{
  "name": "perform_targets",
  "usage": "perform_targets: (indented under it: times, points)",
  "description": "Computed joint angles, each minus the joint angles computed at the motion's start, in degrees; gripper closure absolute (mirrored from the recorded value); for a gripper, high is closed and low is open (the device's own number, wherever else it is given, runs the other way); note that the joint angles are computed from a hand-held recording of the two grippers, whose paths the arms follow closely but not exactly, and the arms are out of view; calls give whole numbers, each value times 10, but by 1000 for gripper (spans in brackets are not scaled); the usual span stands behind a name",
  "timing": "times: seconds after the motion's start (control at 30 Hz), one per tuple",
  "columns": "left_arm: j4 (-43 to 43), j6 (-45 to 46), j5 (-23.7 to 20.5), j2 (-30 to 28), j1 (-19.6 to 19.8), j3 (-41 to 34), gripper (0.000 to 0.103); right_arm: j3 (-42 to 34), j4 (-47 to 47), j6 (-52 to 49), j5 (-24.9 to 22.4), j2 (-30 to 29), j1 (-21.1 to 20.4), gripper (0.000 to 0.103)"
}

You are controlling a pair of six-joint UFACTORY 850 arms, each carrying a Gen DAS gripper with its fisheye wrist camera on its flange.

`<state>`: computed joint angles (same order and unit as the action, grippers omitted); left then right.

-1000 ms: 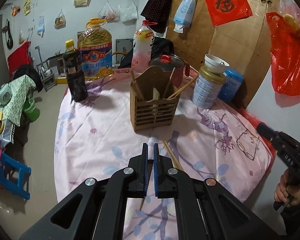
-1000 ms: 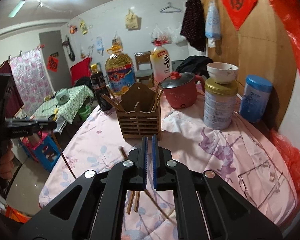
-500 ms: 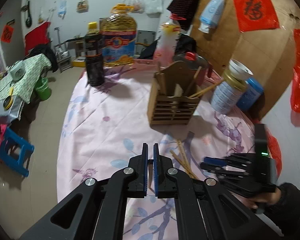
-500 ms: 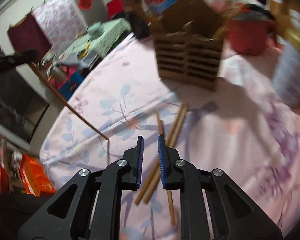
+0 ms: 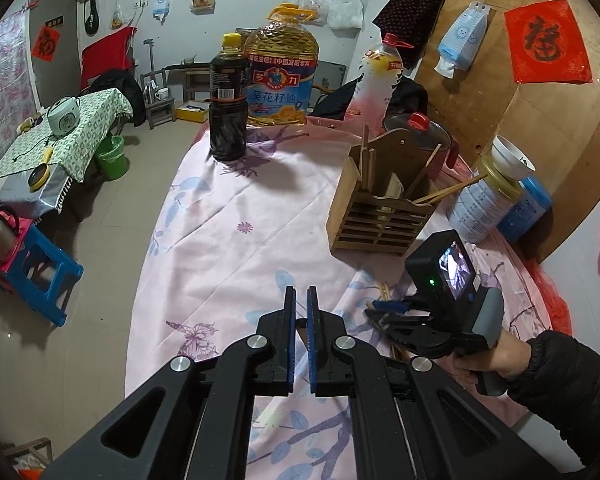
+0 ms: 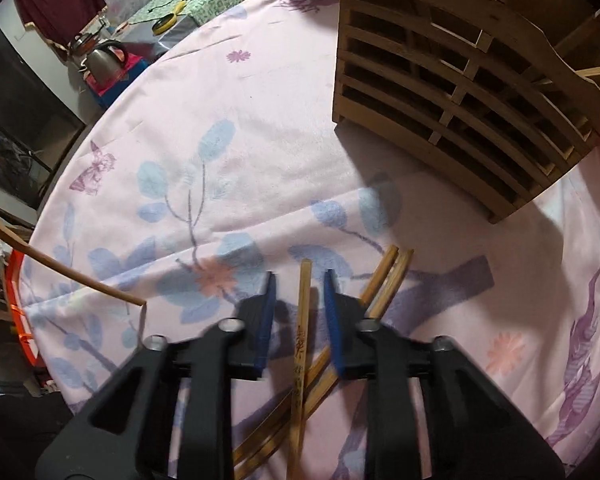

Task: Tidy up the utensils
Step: 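Carry both chopsticks into the wooden holder and open both tools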

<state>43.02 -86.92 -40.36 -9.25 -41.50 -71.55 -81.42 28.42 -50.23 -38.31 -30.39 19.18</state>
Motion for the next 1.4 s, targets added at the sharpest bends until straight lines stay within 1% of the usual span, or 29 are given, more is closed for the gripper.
perform_targets:
  times: [0.1, 0.2, 0.27, 0.3, 0.5, 0.6, 0.67, 0.77, 0.93, 1.0, 1.27, 1.33, 1.4]
  points:
    - [-4, 11, 8, -1, 2, -1, 98, 38, 57, -48, 30, 43, -11, 96]
    - [3, 31, 12, -8, 1, -17, 98, 81, 154, -117, 44, 101, -37, 97]
    - [12, 38, 17, -13, -1, -27, 98, 100, 209, -151, 53, 128, -52, 97]
    - [20, 44, 20, -17, -2, -36, 98, 113, 255, -176, 57, 148, -65, 97]
    - [29, 88, 38, -49, -2, -92, 98, 134, 414, -262, 75, 204, -102, 97]
    - [10, 122, 52, -65, 6, -125, 98, 128, 475, -300, 77, 221, -116, 97]
    - [-5, 156, 52, -84, 12, -166, 98, 112, 499, -313, 73, 222, -122, 97]
    - [-3, 188, 46, -112, 17, -226, 98, 83, 538, -335, 69, 216, -131, 97]
    - [4, 221, 30, -172, 31, -338, 98, 33, 591, -371, 81, 195, -131, 97]
    - [0, 232, 24, -200, 39, -381, 98, 12, 616, -391, 90, 179, -128, 97]
    - [-16, 281, -8, -301, 63, -520, 98, -82, 642, -378, 100, 98, -119, 97]
    - [-32, 290, -7, -320, 72, -537, 98, -100, 648, -381, 104, 78, -115, 97]
    - [-70, 308, -2, -332, 83, -543, 97, -115, 631, -369, 106, 58, -108, 97]
